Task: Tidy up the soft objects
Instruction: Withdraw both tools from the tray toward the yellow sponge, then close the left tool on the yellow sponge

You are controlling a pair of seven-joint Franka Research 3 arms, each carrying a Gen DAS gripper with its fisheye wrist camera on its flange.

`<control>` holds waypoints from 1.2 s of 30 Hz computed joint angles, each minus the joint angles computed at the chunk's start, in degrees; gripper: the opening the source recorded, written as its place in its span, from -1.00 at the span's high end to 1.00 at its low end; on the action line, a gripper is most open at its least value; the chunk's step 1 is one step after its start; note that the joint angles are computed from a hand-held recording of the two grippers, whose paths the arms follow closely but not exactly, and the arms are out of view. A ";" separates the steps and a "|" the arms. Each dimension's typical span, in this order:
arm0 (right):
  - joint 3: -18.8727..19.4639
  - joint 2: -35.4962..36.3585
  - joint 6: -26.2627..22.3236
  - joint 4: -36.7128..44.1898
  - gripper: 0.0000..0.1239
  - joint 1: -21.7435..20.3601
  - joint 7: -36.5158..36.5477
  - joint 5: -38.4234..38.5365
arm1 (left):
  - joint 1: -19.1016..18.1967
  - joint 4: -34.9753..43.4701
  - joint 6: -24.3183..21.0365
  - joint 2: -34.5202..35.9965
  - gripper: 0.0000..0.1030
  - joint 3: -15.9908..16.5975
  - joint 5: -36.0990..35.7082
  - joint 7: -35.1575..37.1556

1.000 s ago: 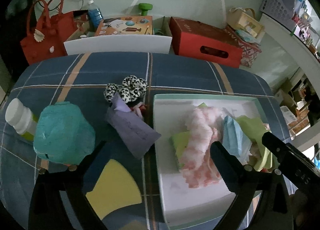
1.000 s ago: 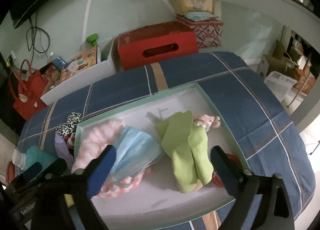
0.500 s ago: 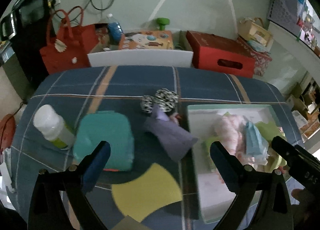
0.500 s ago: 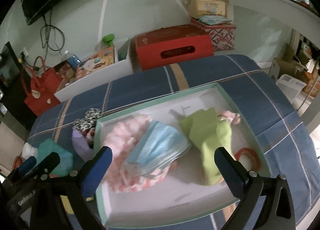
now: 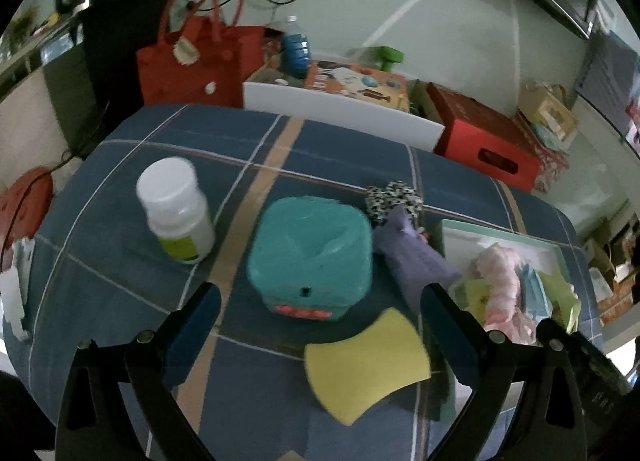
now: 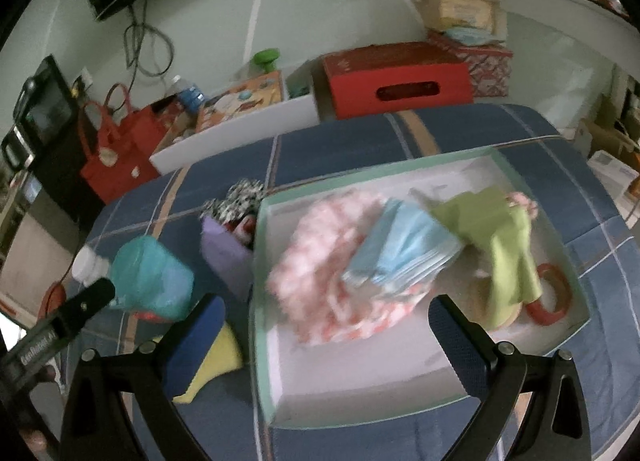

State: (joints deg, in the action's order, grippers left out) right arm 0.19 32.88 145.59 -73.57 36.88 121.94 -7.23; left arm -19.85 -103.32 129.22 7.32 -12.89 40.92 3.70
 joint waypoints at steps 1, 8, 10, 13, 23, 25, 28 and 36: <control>0.69 0.21 -0.27 0.12 -0.66 -0.24 -0.75 0.68 | 0.10 -0.97 0.39 -0.61 -0.94 0.08 -0.08 -0.61; 1.84 1.21 -1.86 0.77 -0.66 0.98 -4.55 1.84 | 1.34 -5.82 2.99 -3.30 -0.94 -0.26 -1.50 -3.19; 1.98 1.38 -2.51 0.83 -0.66 1.34 -5.05 1.99 | 1.49 -6.76 3.58 -3.67 -0.94 -0.50 -1.84 -3.28; 1.92 1.32 -3.69 0.50 -0.66 1.82 -5.32 2.00 | 1.77 -7.66 4.53 -3.83 -0.94 -0.72 -3.35 -2.37; 0.85 2.05 -7.20 1.79 -0.66 2.55 -4.06 -0.03 | 2.71 -9.01 9.77 -2.64 -0.94 -0.79 -12.00 3.64; 0.63 1.86 -7.46 1.67 -0.66 2.43 -3.60 -0.36 | 2.74 -8.84 9.99 -2.22 -0.94 -0.77 -13.44 5.15; 0.44 1.36 -7.34 1.12 -0.66 2.15 -3.20 -0.92 | 2.44 -7.47 8.56 -1.01 -0.94 -0.81 -14.81 7.07; 0.06 0.93 -7.94 0.74 -0.66 1.56 -1.76 -1.95 | 1.77 -5.02 6.72 1.38 -0.94 -0.76 -17.46 10.98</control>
